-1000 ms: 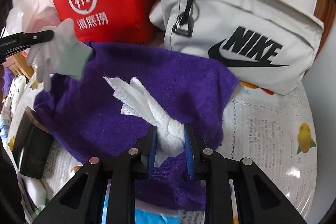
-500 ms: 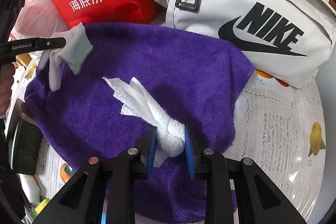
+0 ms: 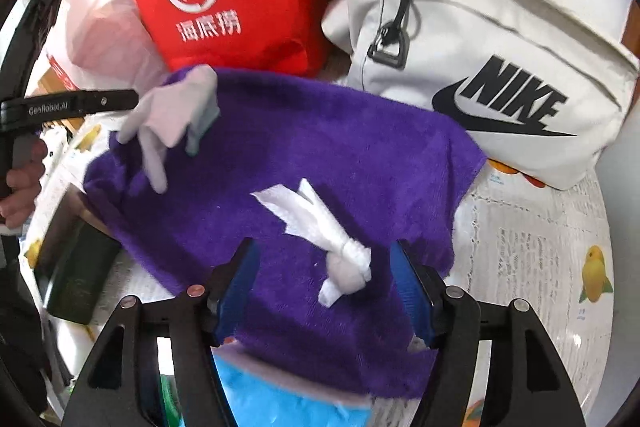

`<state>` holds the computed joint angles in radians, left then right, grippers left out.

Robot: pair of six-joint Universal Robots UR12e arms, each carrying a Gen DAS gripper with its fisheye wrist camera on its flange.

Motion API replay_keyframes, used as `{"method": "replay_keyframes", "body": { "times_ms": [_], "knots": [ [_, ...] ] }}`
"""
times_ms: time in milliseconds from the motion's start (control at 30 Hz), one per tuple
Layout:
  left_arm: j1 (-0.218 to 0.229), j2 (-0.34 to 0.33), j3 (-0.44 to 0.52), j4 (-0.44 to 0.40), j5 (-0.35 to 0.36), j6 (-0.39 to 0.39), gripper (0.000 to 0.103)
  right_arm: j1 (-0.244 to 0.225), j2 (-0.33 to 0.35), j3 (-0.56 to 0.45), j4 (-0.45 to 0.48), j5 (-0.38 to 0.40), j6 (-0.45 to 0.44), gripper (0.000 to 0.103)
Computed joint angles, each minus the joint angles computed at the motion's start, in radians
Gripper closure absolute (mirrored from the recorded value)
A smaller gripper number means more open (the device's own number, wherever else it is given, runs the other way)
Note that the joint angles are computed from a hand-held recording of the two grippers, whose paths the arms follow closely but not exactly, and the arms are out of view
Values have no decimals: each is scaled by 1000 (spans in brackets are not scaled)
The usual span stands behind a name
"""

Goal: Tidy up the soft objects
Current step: 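Carry both gloves onto the purple towel and open both tools, then grasp one black watch strap piece with the left tool while the right grasps the other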

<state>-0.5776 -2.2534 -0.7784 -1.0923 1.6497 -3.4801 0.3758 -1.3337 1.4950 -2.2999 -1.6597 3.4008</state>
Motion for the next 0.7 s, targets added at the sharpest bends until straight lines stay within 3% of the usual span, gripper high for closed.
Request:
{"method": "replay_keyframes", "body": {
  "times_ms": [133, 267, 400, 567, 700],
  "knots": [
    [4, 82, -135, 130, -23, -18, 35, 19, -31, 21, -16, -48, 23, 36],
    [11, 149, -217, 117, -79, -40, 35, 36, -60, 45, -57, -77, 70, 28],
    [-8, 217, -313, 140, -26, -70, 35, 65, -99, 86, -106, -105, 97, 27],
    [-26, 300, -435, 169, -14, -97, 35, 112, -134, 124, -122, -143, 120, 27],
    [-49, 361, -537, 191, 28, -117, 35, 146, -169, 165, -136, -136, 163, 27]
  ]
}}
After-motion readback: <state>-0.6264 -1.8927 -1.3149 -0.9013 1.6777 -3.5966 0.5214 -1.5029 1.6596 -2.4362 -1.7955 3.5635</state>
